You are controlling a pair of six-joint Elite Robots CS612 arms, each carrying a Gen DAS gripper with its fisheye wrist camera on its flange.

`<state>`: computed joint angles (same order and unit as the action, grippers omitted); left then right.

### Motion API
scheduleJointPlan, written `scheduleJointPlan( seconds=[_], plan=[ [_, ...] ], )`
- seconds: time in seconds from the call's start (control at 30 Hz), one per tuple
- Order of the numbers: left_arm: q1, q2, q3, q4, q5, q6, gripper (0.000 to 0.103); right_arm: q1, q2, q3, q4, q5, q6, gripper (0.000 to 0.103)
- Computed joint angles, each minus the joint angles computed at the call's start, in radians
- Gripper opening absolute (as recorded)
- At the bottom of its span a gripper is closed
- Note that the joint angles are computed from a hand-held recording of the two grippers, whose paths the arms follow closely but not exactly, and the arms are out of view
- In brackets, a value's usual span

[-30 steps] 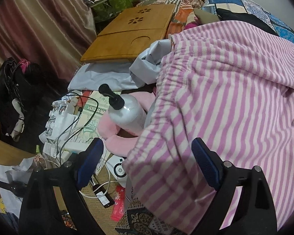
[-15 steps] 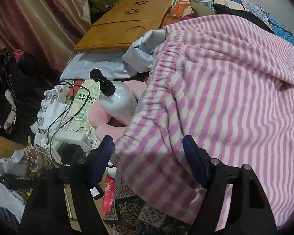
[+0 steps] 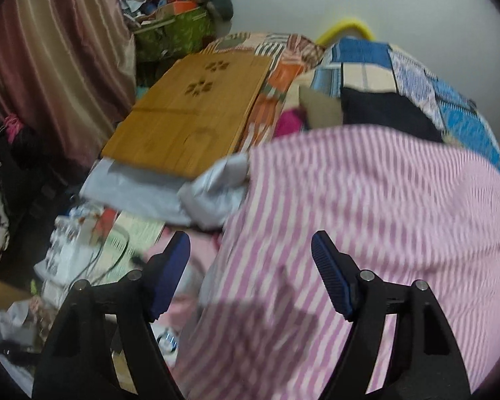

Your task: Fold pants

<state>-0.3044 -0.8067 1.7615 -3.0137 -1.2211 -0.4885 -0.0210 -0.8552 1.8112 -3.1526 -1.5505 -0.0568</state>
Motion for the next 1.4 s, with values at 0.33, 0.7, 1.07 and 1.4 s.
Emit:
scheduleJointPlan(
  seconds=[0.33, 0.7, 1.07, 1.4],
  plan=[
    [0.084, 0.196, -0.325, 0.222, -0.090, 0.041, 0.076, 0.097, 0.137, -0.267, 0.077, 0.152, -0.083, 0.050],
    [0.110, 0.301, -0.461, 0.292, -0.144, 0.163, 0.072, 0.151, 0.298, -0.532, 0.259, 0.154, -0.220, 0.064],
    [0.111, 0.333, -0.515, 0.311, -0.177, 0.183, 0.049, 0.137, 0.356, -0.631, 0.303, 0.254, -0.222, 0.085],
    [0.083, 0.311, -0.486, 0.276, -0.086, 0.154, 0.034, 0.153, 0.325, -0.564, 0.255, 0.250, -0.193, 0.009]
  ],
)
